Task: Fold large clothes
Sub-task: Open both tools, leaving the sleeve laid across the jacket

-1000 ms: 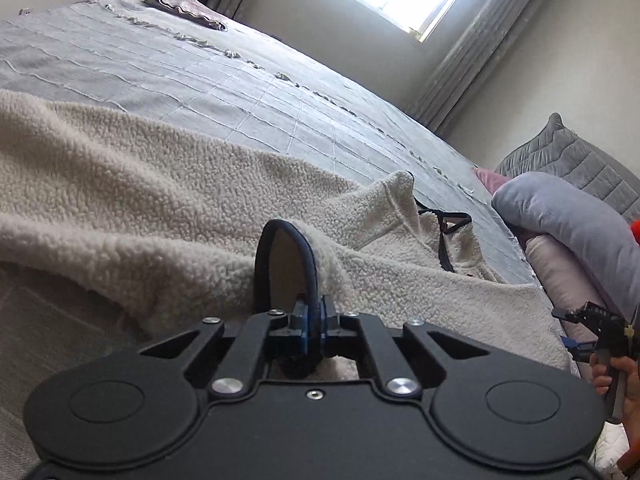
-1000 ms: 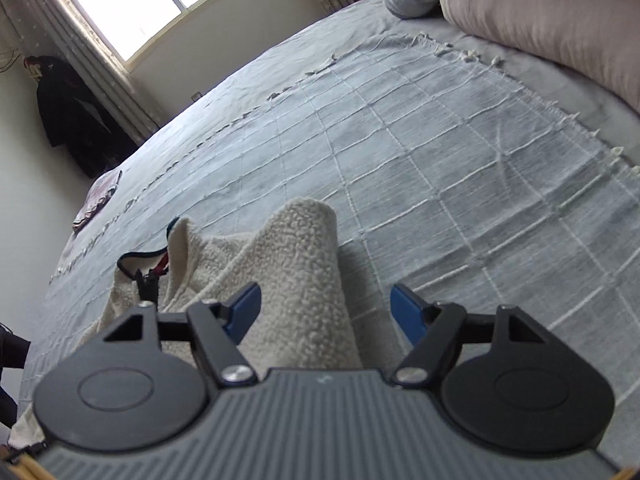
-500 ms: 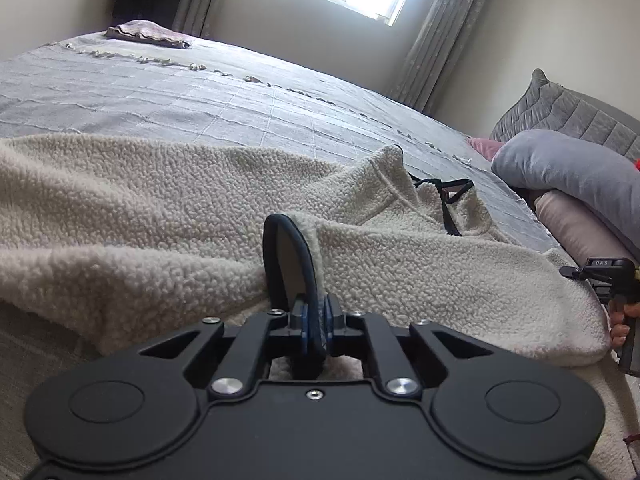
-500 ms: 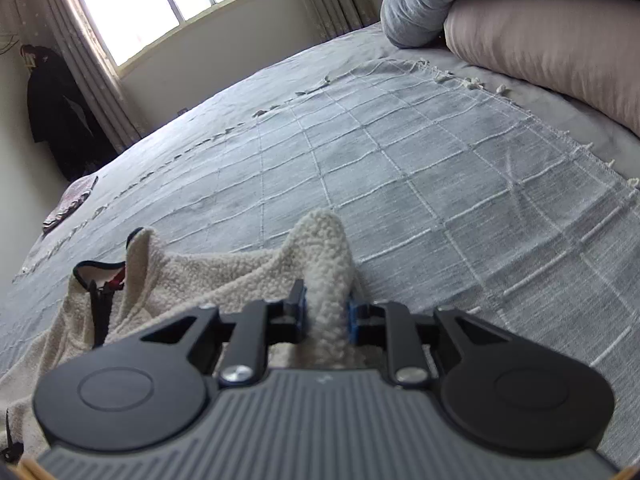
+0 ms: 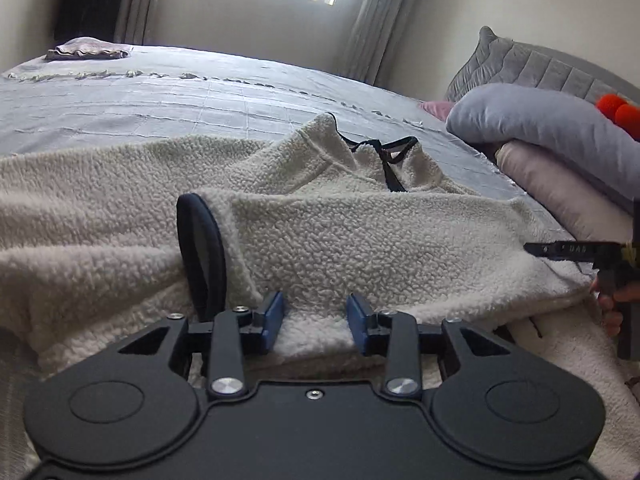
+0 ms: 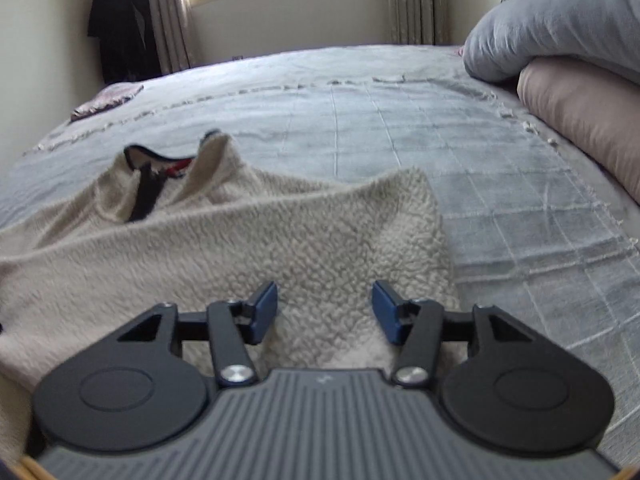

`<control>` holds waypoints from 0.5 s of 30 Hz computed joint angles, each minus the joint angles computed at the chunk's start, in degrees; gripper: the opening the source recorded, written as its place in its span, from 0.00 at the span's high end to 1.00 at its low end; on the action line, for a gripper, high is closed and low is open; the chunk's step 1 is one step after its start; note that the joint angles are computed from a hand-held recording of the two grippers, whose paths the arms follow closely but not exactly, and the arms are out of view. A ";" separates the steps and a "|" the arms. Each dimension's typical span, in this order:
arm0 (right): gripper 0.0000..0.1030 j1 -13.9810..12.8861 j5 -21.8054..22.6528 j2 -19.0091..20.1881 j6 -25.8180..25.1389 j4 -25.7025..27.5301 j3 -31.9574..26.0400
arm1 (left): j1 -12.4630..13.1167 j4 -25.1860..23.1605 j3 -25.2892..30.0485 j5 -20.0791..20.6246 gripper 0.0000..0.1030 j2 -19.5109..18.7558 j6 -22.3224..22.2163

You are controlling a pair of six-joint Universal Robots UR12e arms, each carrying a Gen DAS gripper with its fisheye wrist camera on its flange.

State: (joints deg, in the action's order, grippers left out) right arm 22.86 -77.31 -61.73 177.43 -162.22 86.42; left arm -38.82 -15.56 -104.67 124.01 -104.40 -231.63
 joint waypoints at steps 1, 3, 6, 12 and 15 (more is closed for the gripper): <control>0.50 -0.05 0.18 -0.01 1.31 -0.33 0.07 | 0.22 -0.24 -0.07 -0.80 0.64 0.34 -0.55; 0.50 0.53 -1.81 -0.59 3.61 2.03 -0.64 | 0.40 -2.05 0.07 -2.24 0.64 1.33 -2.87; 0.41 0.89 -1.06 -2.29 2.82 3.90 -0.10 | 0.07 -4.27 -0.36 -3.67 0.48 3.49 -7.61; 0.15 0.63 2.15 -6.44 -0.40 5.52 3.63 | -2.41 -12.13 -3.97 0.53 0.10 9.18 -24.99; 0.11 0.75 1.54 -8.00 -0.82 6.88 4.82 | -3.05 -18.05 -6.32 2.07 0.07 12.53 -35.11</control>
State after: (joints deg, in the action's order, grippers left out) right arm 23.61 -75.77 -69.73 176.61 -155.35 91.24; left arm -41.88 -33.61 -111.00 126.08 -91.87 -266.73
